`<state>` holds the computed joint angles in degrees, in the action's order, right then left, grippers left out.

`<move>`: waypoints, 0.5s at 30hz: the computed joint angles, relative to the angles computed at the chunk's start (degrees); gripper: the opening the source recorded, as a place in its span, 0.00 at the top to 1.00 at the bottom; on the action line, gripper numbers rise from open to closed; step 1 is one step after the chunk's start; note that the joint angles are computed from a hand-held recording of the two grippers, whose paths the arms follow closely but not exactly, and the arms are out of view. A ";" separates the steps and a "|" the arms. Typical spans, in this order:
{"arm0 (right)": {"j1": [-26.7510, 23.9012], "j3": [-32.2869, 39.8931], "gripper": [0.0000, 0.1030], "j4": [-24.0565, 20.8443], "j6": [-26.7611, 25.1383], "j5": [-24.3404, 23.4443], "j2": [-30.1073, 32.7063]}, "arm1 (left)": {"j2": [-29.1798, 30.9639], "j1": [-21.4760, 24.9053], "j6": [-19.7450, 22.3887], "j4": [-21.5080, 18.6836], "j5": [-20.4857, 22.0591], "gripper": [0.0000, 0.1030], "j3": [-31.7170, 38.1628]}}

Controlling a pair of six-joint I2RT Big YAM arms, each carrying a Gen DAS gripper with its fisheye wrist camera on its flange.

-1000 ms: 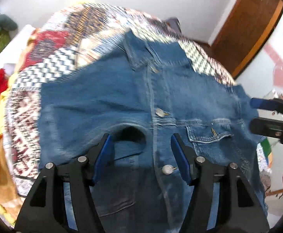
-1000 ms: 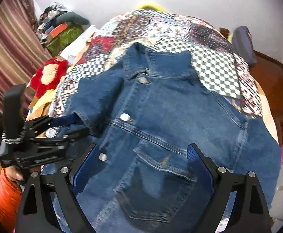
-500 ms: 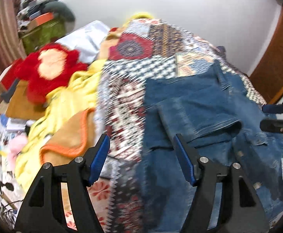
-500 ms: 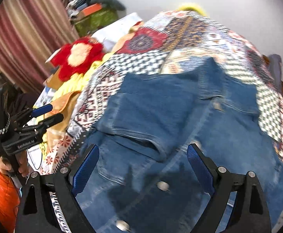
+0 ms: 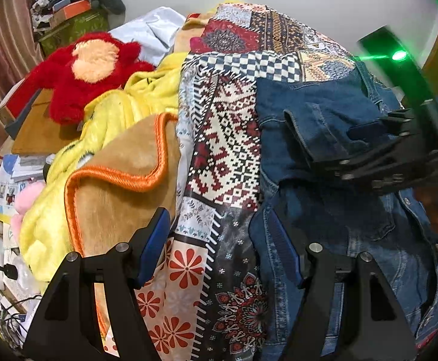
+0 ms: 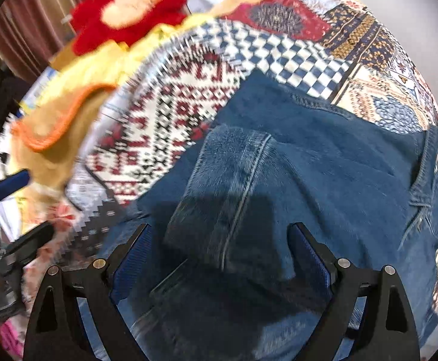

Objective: Fold large clothes

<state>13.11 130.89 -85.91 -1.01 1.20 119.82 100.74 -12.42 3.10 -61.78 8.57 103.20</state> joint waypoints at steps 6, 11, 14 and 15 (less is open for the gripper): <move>0.18 -0.65 0.17 2.74 -1.13 3.68 1.73 | 0.79 0.19 -0.43 -0.24 0.07 0.35 -1.04; -0.12 -4.23 0.53 6.50 -1.61 5.32 -0.43 | 0.89 -0.10 -0.99 -0.40 0.37 0.35 -1.27; -1.19 -5.59 0.74 7.18 0.00 0.27 -2.26 | 0.77 -0.40 -1.25 -0.59 0.55 0.35 -1.26; -1.43 -6.26 0.76 7.74 0.54 -0.53 -3.09 | 0.75 -0.51 -1.22 -0.61 0.46 0.35 -1.19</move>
<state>11.68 124.63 -78.17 -0.47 0.67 116.73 101.49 -12.94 1.88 -62.39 9.04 102.00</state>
